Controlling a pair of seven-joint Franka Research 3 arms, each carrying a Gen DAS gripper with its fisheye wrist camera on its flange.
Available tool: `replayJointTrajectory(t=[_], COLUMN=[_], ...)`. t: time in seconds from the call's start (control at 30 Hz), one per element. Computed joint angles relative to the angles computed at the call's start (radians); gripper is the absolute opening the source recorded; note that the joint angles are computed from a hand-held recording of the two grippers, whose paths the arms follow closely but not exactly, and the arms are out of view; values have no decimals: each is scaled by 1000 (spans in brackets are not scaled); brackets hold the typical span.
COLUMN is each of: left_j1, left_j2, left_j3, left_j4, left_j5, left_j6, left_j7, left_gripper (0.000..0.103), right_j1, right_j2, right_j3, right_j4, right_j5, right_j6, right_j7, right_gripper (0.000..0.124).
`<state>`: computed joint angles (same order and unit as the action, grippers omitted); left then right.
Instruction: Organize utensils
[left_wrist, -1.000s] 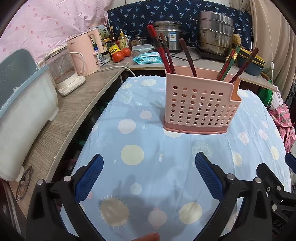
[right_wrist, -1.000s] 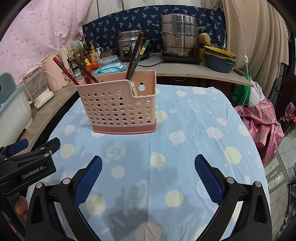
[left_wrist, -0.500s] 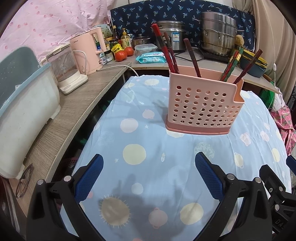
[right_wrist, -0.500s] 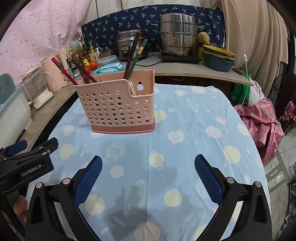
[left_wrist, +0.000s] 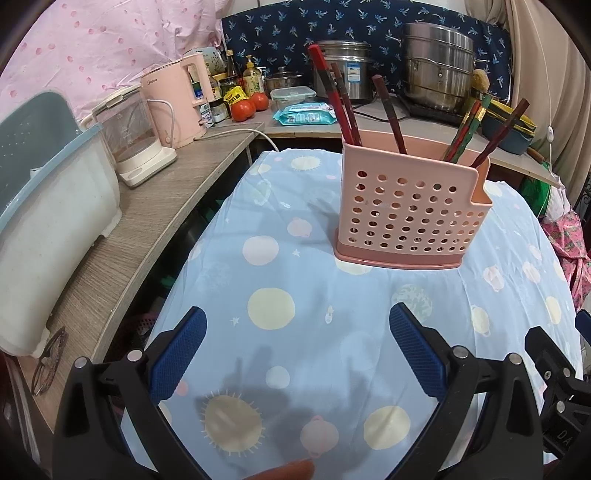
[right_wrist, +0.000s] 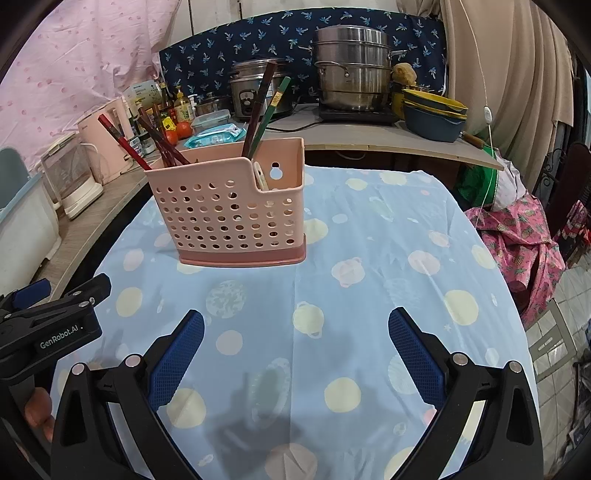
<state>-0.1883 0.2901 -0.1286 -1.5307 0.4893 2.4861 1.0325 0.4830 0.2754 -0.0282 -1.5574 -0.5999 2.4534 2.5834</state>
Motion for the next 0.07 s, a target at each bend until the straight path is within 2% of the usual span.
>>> replayJointTrajectory(t=[0.07], left_j1=[0], left_j2=[1], left_j3=[2], left_j4=[1], left_j5=[5], left_j6=[2], left_j7=[0], left_gripper=[95], right_j1=[-1], right_j2=[-3], right_j3=[-2], right_j4=[-6], right_j5=[-2], right_j6=[0], right_j7=[5], right_gripper=[96])
